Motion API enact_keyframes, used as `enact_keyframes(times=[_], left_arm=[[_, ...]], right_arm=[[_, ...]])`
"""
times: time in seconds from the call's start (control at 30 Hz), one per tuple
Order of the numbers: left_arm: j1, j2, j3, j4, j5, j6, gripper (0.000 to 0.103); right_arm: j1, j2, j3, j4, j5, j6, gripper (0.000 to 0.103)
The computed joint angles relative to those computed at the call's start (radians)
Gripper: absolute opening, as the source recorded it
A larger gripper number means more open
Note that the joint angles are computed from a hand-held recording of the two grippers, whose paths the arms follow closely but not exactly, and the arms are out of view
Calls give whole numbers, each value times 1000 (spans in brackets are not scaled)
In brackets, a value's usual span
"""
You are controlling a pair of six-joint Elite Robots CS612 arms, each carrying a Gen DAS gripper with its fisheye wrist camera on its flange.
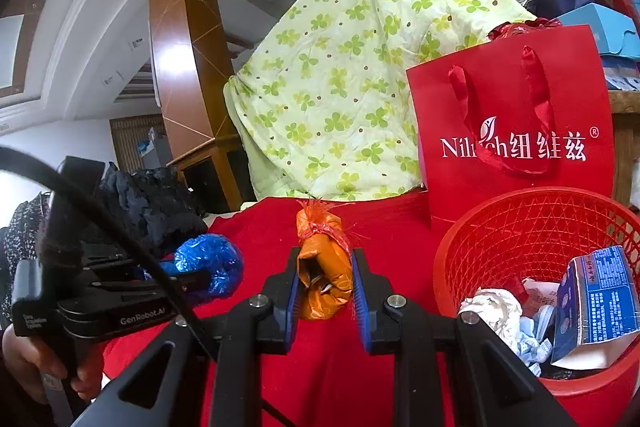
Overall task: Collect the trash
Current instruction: 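Lift the blue bag and orange wrapper and move both tools toward the red basket, then bring both tools with the bag and wrapper over the red basket rim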
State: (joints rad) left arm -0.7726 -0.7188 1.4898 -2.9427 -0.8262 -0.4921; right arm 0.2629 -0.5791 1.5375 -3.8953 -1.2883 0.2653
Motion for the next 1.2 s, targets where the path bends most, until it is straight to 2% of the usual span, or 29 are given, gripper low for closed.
enact_keyframes(times=[0.63, 1.2], left_arm=[[1, 2, -4, -4, -14, 25, 39], [-2, 0, -3, -11, -21, 60, 39]], right_arm=[[-5, -3, 6, -19, -7, 23, 25], [-13, -5, 15, -56, -22, 86, 25]])
